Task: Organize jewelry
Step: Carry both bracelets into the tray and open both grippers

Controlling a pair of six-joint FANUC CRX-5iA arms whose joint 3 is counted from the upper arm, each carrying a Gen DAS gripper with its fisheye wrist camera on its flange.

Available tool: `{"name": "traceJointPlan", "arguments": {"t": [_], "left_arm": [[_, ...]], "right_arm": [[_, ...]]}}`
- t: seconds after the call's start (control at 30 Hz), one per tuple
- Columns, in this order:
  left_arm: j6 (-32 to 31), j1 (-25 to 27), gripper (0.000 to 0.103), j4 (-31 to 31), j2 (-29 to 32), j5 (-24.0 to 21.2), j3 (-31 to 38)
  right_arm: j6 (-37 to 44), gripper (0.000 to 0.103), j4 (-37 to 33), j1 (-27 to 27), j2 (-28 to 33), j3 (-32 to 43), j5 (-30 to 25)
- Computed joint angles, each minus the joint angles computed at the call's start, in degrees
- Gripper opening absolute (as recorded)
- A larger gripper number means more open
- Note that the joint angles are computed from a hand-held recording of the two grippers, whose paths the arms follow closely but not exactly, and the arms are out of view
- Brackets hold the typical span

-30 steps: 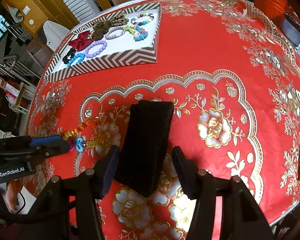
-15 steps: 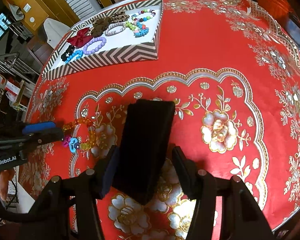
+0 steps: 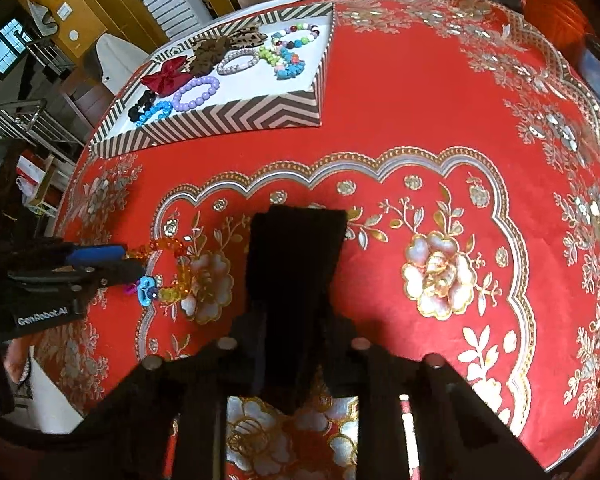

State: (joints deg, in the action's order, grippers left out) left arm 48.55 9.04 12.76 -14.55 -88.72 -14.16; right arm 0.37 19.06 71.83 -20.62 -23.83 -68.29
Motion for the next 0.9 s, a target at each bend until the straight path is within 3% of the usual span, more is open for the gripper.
{"name": "traceJointPlan", "arguments": {"t": [0.43, 0.9], "left_arm": [[-1.6, 4.0, 0.000, 8.9, 0.5, -2.6, 7.1], [2.4, -0.6, 0.000, 10.4, 5.1, 2.1, 17.7]], "right_arm": [[-2.8, 0.011, 8.4, 2.8, -4.8, 1.3, -2.0], [7.6, 0.011, 9.8, -3.8, -0.8, 8.4, -0.8]]}}
